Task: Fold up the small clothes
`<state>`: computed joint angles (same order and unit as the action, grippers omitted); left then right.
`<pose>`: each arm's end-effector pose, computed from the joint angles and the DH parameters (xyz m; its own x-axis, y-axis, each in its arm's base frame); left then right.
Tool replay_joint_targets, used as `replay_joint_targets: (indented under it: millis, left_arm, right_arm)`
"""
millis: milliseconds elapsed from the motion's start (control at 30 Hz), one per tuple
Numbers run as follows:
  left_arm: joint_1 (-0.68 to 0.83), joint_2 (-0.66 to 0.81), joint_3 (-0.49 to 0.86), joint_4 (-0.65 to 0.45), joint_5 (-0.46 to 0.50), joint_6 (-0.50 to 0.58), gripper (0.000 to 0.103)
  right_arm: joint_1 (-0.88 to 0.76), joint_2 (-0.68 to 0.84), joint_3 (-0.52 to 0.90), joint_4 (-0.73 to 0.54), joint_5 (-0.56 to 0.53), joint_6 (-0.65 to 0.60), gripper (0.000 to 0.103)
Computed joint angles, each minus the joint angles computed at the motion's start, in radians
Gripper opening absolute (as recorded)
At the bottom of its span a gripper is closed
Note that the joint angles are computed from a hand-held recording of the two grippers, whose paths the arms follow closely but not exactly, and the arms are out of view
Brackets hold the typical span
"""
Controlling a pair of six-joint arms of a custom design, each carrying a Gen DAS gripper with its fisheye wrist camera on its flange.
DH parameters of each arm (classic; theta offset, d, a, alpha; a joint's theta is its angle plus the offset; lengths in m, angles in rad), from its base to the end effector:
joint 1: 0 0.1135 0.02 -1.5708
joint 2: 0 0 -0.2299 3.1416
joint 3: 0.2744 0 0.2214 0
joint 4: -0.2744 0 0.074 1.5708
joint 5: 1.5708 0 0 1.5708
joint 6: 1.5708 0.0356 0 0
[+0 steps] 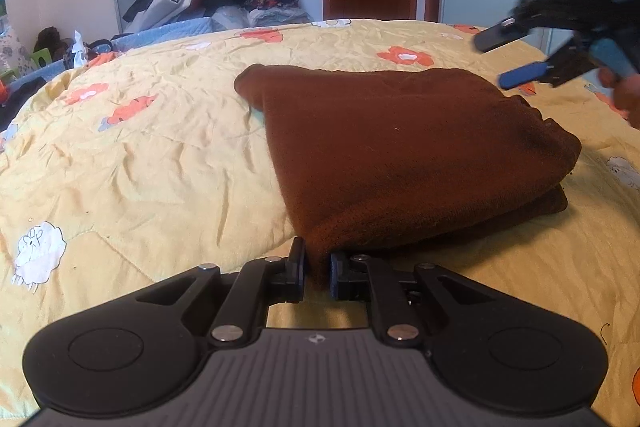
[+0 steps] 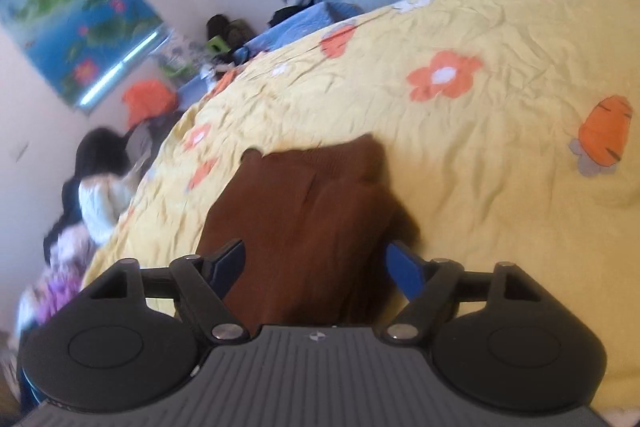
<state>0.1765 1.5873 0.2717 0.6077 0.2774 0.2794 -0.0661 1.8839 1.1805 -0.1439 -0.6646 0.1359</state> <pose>0.2162 0.0287 0.0819 -0.6054 0.1615 -0.7794 0.2111 0.9767 0.0384 0.3604 -0.0019 0.1637 -0.7891 0.1591 -0.5933 -0.2508 0.7982 0.5477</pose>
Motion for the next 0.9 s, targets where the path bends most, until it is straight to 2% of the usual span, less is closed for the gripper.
replay_joint_targets:
  millis: [33, 67, 133, 200, 233, 267, 300, 333, 367, 400, 433, 467, 500, 533, 567, 600, 667, 700, 767, 800, 833, 867, 900]
  left_arm:
    - [-0.003, 0.003, 0.004, 0.0, -0.004, 0.0, 0.012]
    - [-0.001, 0.002, 0.005, -0.005, -0.003, 0.002, 0.013]
    - [0.002, -0.001, 0.01, -0.019, 0.003, 0.005, 0.013]
    - [0.006, -0.002, 0.01, -0.02, 0.009, 0.008, 0.013]
    - [0.007, -0.001, 0.009, -0.017, 0.01, 0.009, 0.013]
    - [0.008, 0.001, 0.007, -0.012, 0.015, 0.01, 0.013]
    - [0.008, 0.0, 0.005, -0.01, 0.019, 0.013, 0.013]
    - [0.013, -0.006, 0.005, -0.019, 0.027, 0.022, 0.013]
    - [0.033, -0.021, 0.011, -0.052, 0.057, 0.042, 0.014]
    - [0.064, -0.043, 0.023, -0.106, 0.101, 0.064, 0.016]
    - [0.108, -0.061, 0.044, -0.177, 0.157, 0.089, 0.018]
    - [0.157, -0.08, 0.066, -0.25, 0.218, 0.114, 0.025]
    - [0.216, -0.091, 0.09, -0.316, 0.29, 0.138, 0.031]
    - [0.276, -0.09, 0.121, -0.379, 0.364, 0.151, 0.05]
    - [0.327, -0.077, 0.163, -0.442, 0.434, 0.143, 0.075]
    - [0.365, -0.048, 0.208, -0.49, 0.496, 0.122, 0.085]
    - [0.393, 0.068, 0.352, -0.618, 0.606, 0.066, 0.084]
    - [0.38, 0.131, 0.422, -0.674, 0.63, 0.038, 0.083]
    - [0.318, 0.243, 0.517, -0.687, 0.634, -0.049, 0.083]
    - [0.279, 0.297, 0.564, -0.701, 0.626, -0.081, 0.071]
    - [0.239, 0.35, 0.615, -0.727, 0.605, -0.116, 0.06]
    - [0.209, 0.368, 0.624, -0.696, 0.564, -0.168, 0.036]
    - [0.193, 0.368, 0.628, -0.689, 0.539, -0.187, 0.03]
  right_arm:
    - [0.013, 0.078, 0.091, -0.036, 0.024, 0.02, 0.062]
    - [0.03, 0.151, 0.181, -0.086, 0.043, 0.034, 0.043]
    - [0.063, 0.271, 0.339, -0.189, 0.039, 0.007, 0.02]
    - [0.098, 0.248, 0.331, -0.139, 0.085, -0.046, 0.016]
    - [0.103, 0.22, 0.29, -0.079, 0.098, -0.051, 0.007]
    - [0.109, 0.219, 0.286, -0.058, 0.15, -0.07, 0.007]
    - [0.113, 0.26, 0.332, -0.098, 0.22, -0.087, 0.008]
    - [0.104, 0.322, 0.378, -0.125, 0.231, -0.072, 0.009]
    - [0.088, 0.339, 0.374, -0.132, 0.193, -0.063, 0.012]
    - [0.071, 0.306, 0.32, -0.1, 0.158, -0.048, 0.017]
    - [0.058, 0.251, 0.239, -0.048, 0.133, 0.0, 0.03]
    - [0.044, 0.189, 0.166, -0.01, 0.118, 0.046, 0.056]
    - [0.017, 0.109, 0.06, 0.067, 0.073, 0.083, 0.069]
    - [-0.015, 0.029, -0.062, 0.18, 0.016, 0.12, 0.09]
    - [-0.042, -0.029, -0.147, 0.241, -0.035, 0.144, 0.097]
    - [-0.06, -0.065, -0.181, 0.217, -0.07, 0.136, 0.096]
    - [-0.072, -0.106, -0.212, 0.123, -0.084, 0.081, 0.094]
    - [-0.069, -0.109, -0.223, 0.096, -0.085, 0.058, 0.094]
    - [-0.043, -0.083, -0.221, 0.055, -0.065, 0.035, 0.091]
    - [-0.028, -0.065, -0.219, 0.056, -0.061, 0.045, 0.089]
    - [-0.012, -0.042, -0.214, 0.062, -0.073, 0.065, 0.081]
    - [0.001, -0.016, -0.209, 0.078, -0.096, 0.084, 0.054]
    - [0.021, 0.007, -0.196, 0.066, -0.108, 0.075, 0.035]
